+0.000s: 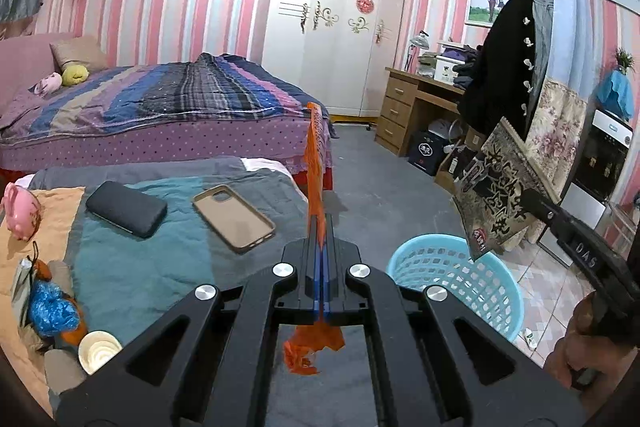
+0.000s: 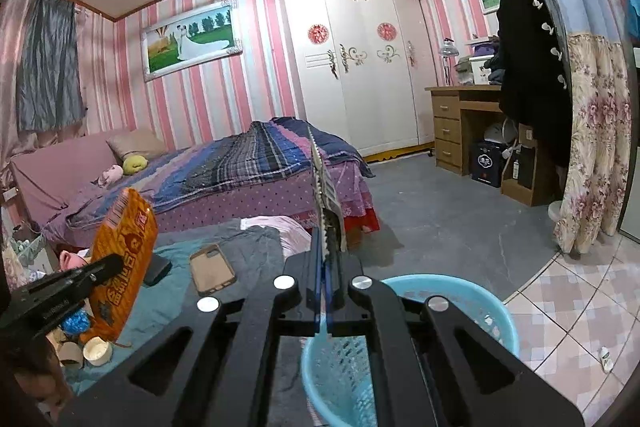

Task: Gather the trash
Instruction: 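Carry the orange bag and silver wrapper over the light-blue basket with both tools, then open both tools to drop the wrappers into the light-blue basket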

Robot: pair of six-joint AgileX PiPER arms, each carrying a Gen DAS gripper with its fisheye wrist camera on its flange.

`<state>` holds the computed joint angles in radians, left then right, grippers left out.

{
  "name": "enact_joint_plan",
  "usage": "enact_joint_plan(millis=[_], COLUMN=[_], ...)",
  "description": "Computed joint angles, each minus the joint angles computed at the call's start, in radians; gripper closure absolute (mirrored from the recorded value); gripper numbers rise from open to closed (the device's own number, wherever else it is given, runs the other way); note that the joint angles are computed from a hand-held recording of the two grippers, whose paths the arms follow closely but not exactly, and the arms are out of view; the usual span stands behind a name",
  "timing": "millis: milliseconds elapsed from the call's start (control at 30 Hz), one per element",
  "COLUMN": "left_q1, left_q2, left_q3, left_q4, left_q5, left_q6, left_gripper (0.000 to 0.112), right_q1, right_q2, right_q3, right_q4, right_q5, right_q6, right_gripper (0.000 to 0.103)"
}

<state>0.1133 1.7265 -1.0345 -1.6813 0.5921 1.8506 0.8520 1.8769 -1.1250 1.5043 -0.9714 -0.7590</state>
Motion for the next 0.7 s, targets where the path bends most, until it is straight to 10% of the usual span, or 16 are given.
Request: enact_joint_plan(millis=[500, 633, 700], left_q1=[-0.211, -0.244, -0.258], left_q2=[0.024, 0.065, 0.084], left_q3=[-0.032, -0.073, -0.087], left_q4=[-0.028, 0.034, 0.049], left_q5=[-0.062, -0.026, -0.012], left_q6=[-0.009, -0.101, -0.118], left_gripper=[0.112, 0.112, 0.112], right_q1=[-0.139, -0.132, -0.12], right_q2=[-0.055, -0.077, -0.095], right_q3=[0.127, 0.178, 0.2], right_q4=[0.04, 0.023, 0.011], right_q5=[0.147, 0.112, 0.078], right_q6=[0.135, 0.199, 0.226], right_gripper=[0.098, 0.053, 0.052])
